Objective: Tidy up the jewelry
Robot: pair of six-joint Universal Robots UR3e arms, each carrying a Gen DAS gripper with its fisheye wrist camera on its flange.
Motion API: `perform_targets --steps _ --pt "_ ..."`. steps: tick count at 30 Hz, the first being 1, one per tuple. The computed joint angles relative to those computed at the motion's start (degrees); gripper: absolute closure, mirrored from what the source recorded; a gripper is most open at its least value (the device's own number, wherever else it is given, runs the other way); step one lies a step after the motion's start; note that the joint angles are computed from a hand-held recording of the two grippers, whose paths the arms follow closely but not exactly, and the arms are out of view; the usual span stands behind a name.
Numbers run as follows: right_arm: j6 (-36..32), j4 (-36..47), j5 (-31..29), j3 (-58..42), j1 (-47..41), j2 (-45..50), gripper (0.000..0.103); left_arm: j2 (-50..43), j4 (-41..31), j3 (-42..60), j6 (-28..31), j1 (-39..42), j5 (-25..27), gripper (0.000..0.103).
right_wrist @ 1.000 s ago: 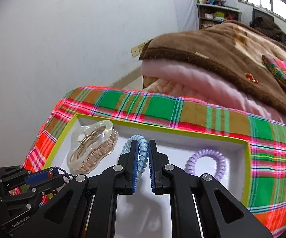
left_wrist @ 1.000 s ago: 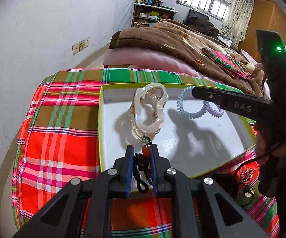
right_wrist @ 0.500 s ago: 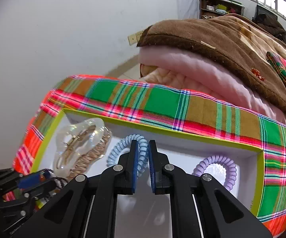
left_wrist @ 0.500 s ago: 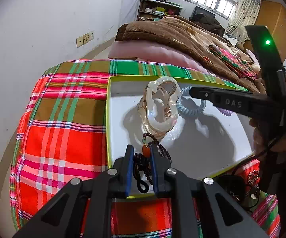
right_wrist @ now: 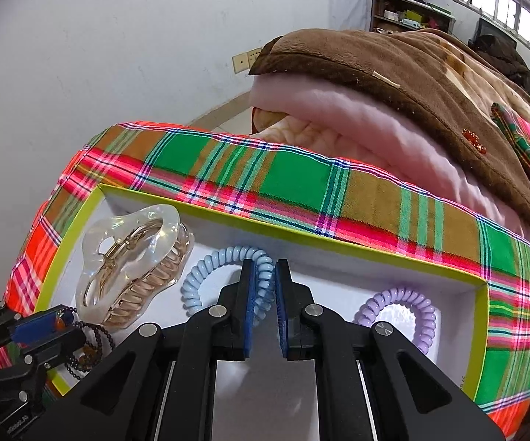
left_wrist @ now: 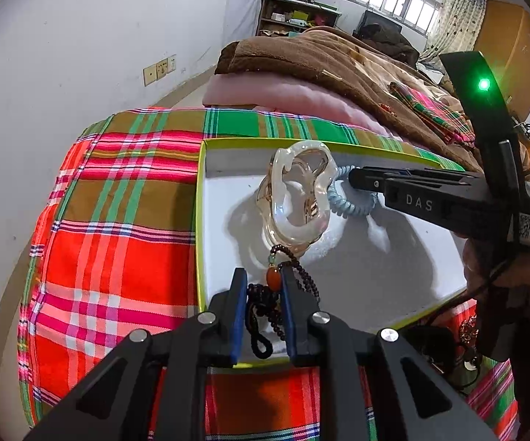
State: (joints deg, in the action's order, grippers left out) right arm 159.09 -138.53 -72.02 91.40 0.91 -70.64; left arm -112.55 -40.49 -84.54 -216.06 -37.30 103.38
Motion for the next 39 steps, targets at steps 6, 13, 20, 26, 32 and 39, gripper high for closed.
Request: perform_targets --steps 6,13,20,26,32,39 --pt "0.6 -1.6 -0.4 0.8 0.1 -0.2 0.087 0.2 0.3 -0.3 -0.4 0.0 -0.1 0.081" --pt "0.6 -2.3 0.6 1.5 -0.3 -0.8 0.079 0.5 -0.1 -0.4 -0.6 0.0 -0.1 0.080" --pt "1.1 -3.1 0.6 2.1 -0.3 -1.7 0.079 0.4 0.1 -0.4 -0.7 0.1 -0.7 0.074" --pt "1.5 -3.3 2.1 3.8 -1.6 -4.0 0.074 0.2 -0.5 0.4 -1.0 -0.5 -0.7 0.067" --pt "1.3 -3.6 3.6 6.8 -3.0 -7.8 0.062 0.6 -1.9 1.5 -2.0 -1.4 0.5 0.060" --pt "0.1 -2.3 8.2 12.7 -6.9 -15.8 0.062 2.1 -3.6 2.3 -3.7 -3.3 3.0 0.054"
